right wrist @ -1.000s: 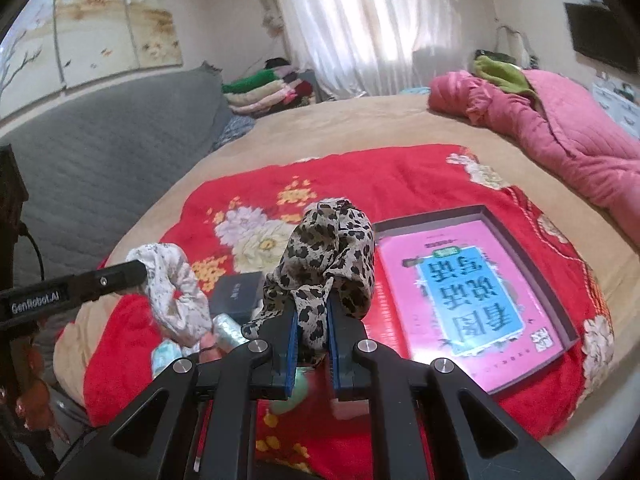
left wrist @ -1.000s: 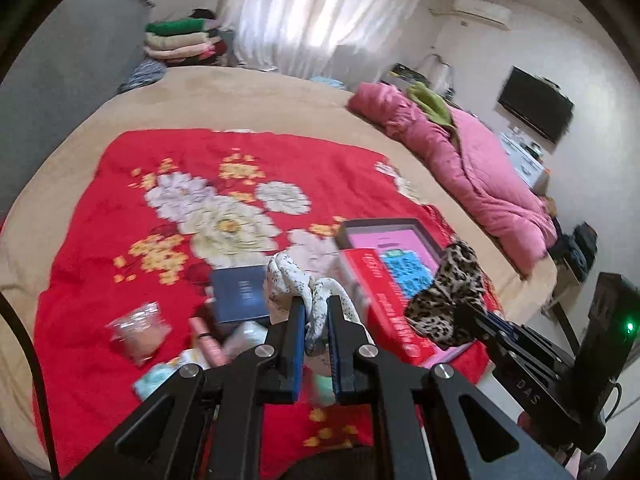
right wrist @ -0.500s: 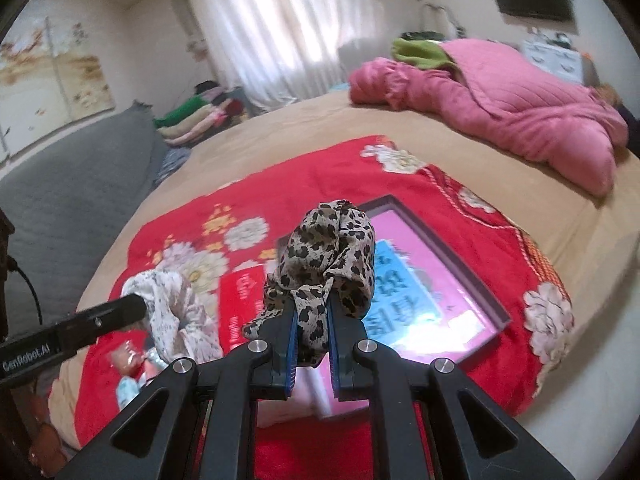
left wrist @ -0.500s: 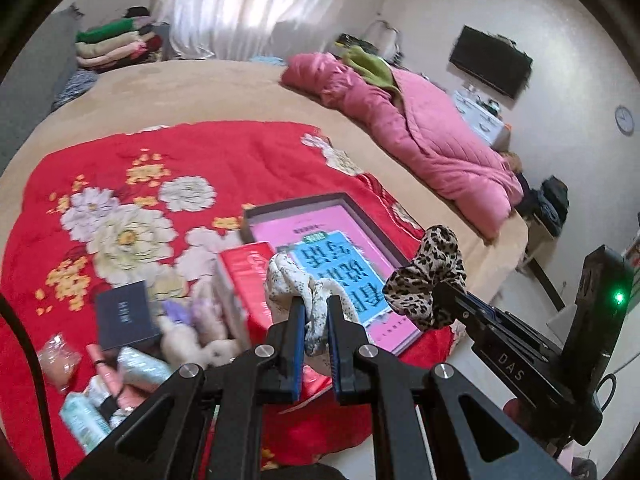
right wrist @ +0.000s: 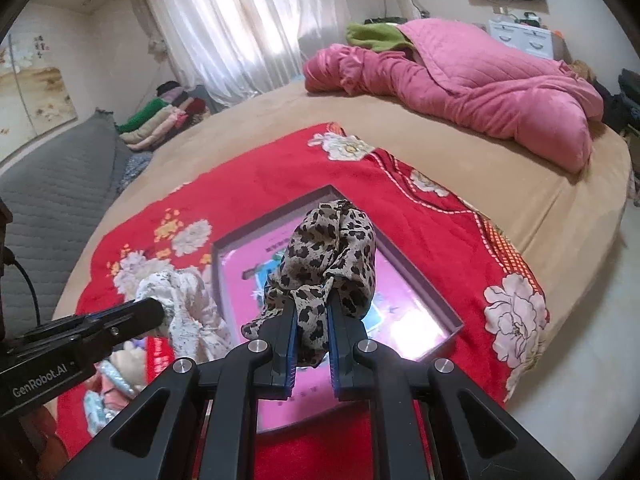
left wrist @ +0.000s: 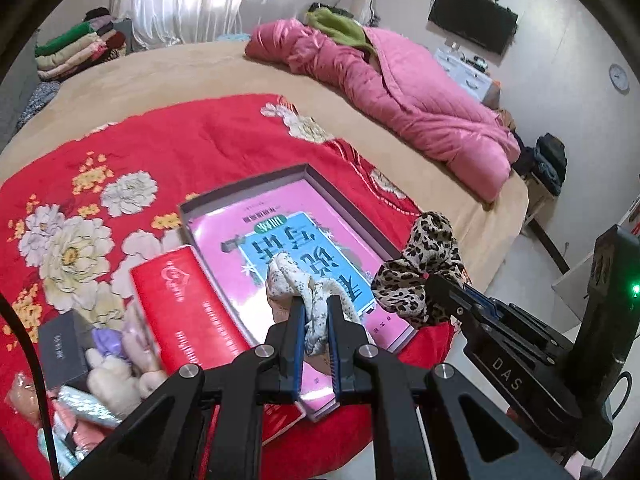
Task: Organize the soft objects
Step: 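Carry both scrunchies in both tools over the open box with the pink book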
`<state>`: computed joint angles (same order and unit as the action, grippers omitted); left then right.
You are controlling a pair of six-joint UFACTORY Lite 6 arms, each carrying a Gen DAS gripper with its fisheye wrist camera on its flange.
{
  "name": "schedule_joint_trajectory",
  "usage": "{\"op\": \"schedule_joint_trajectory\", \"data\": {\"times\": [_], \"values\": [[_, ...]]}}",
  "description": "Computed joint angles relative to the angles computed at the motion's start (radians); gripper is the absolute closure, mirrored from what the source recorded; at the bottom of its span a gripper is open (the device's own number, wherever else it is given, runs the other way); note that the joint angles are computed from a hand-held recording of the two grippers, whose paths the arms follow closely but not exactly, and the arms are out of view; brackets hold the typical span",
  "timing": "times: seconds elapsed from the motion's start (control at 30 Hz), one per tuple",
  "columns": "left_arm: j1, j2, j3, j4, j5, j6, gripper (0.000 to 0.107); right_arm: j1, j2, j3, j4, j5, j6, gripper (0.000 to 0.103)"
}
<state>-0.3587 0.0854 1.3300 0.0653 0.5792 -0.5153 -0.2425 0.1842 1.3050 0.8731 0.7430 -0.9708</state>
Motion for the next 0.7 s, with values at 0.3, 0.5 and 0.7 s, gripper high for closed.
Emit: {"op": "schedule_joint_trajectory", "data": {"times": [0.3, 0.5, 0.7], "values": [[-0.018, 0.182, 0.116, -0.070, 0.003, 0.063, 0.096, 0.009, 0.114, 0.033, -0.052, -0.062, 0.008, 0.090], [-0.028, 0.223, 0.103, -0.100, -0.004, 0.086, 0.096, 0.033, 0.153, 0.032, -0.085, -0.100, 0.009, 0.088], [-0.032, 0.244, 0.108, -0.101, 0.006, 0.095, 0.096, 0.070, 0.211, 0.066, -0.160, -0.140, 0.072, 0.087]]}}
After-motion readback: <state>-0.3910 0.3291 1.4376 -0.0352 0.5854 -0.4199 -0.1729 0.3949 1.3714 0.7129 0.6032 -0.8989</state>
